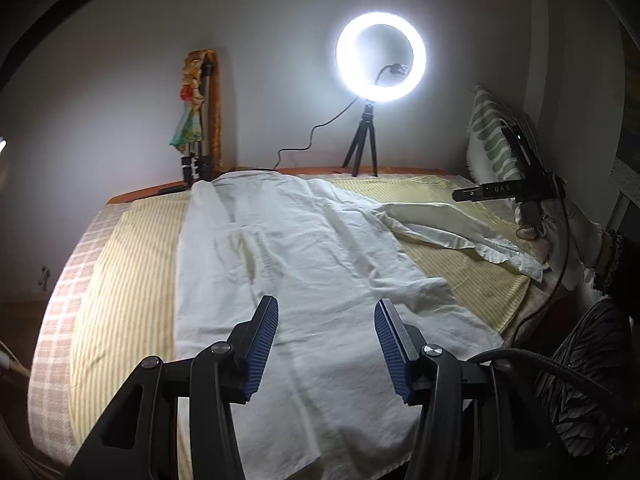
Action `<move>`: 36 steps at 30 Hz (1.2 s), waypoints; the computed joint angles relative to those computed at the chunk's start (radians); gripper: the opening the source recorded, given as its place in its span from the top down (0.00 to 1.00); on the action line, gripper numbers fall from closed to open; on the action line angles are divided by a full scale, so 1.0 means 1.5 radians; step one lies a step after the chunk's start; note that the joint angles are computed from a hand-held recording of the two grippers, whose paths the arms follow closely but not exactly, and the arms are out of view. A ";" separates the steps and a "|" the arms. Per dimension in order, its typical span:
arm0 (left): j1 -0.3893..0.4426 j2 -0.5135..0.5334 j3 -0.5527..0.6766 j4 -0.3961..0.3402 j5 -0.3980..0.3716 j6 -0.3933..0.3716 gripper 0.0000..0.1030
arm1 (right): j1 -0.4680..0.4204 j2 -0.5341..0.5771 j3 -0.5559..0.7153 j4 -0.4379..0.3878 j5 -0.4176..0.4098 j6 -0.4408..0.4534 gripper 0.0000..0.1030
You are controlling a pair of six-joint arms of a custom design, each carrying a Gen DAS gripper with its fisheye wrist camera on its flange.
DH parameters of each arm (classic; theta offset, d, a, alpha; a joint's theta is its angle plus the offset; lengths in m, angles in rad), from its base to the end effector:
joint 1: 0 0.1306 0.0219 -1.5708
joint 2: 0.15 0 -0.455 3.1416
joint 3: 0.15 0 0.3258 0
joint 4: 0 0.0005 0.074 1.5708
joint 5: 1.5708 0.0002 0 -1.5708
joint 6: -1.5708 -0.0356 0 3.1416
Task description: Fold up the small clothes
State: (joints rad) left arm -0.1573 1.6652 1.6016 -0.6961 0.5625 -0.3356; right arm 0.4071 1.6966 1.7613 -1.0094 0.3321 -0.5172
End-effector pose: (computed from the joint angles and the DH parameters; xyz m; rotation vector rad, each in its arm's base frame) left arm 0.5229 -0.1027 0.4795 0.8134 2.0979 -0.5572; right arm 0.4950 0.2003 0.5021 0.2664 2.4289 -0.0139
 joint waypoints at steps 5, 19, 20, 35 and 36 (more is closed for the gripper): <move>-0.035 0.007 0.004 0.002 -0.011 0.014 0.49 | -0.082 -0.036 -0.080 -0.014 -0.010 0.030 0.16; -0.102 0.032 0.026 -0.013 -0.068 0.031 0.50 | -0.179 -0.054 -0.187 0.064 -0.197 0.093 0.35; -0.104 0.034 0.026 -0.015 -0.071 0.030 0.50 | -0.179 -0.049 -0.180 0.059 -0.213 0.093 0.52; -0.095 0.035 0.023 -0.011 -0.050 0.036 0.50 | -0.068 -0.064 -0.059 -0.003 -0.230 0.042 0.96; -0.092 0.034 0.020 -0.009 -0.046 0.037 0.50 | -0.055 -0.059 -0.040 -0.011 -0.226 0.035 0.96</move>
State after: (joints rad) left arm -0.2952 1.7160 1.6322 -0.7097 0.4935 -0.2800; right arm 0.3244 1.6087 1.7008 -1.0266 -0.0076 -0.4649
